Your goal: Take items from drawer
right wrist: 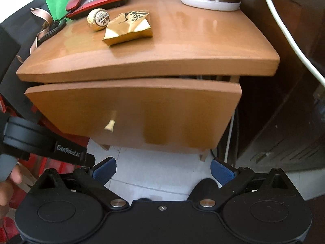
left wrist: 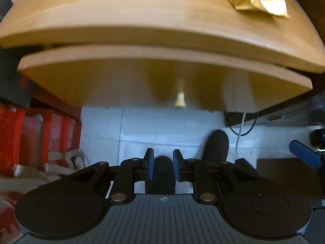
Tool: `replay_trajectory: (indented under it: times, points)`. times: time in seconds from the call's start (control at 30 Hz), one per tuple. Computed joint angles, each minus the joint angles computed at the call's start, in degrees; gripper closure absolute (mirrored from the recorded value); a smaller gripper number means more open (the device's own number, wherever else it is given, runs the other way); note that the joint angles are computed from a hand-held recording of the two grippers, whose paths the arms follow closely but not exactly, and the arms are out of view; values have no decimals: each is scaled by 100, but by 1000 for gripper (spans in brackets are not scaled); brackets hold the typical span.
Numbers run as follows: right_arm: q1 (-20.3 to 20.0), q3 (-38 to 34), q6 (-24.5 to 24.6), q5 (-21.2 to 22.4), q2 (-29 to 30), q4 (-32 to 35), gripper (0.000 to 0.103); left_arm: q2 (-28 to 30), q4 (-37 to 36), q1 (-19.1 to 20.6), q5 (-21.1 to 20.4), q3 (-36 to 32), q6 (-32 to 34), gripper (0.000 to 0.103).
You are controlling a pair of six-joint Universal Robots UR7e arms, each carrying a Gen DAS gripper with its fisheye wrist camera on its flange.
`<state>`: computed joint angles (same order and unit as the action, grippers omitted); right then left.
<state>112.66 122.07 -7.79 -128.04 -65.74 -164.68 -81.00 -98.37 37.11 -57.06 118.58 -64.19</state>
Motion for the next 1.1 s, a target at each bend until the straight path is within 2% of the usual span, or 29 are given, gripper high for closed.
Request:
replay_trajectory:
  times: [0.07,0.17,0.33,0.5,0.93,1.1]
  points:
    - [45,112,63,-34,-92,42,3,7,-424,-149,-55,554,-205,83]
    - [99,291,164,-63,-264,142,3,-9,-262,-418,-179,644,-533,83]
    - [204,555,201,-185,-478,201,3,153,-226,-610,-140,678,-735,82]
    - [271,735,298,-251,-667,349,3,337,165,-559,39,144,-716,82]
    - [426,965,409,-247,-994,713,3,-119,223,-870,87,616,-1120,82]
    - [460,1040,511,-310,-1059,757,2,-104,258,-916,214,654,-1152,81]
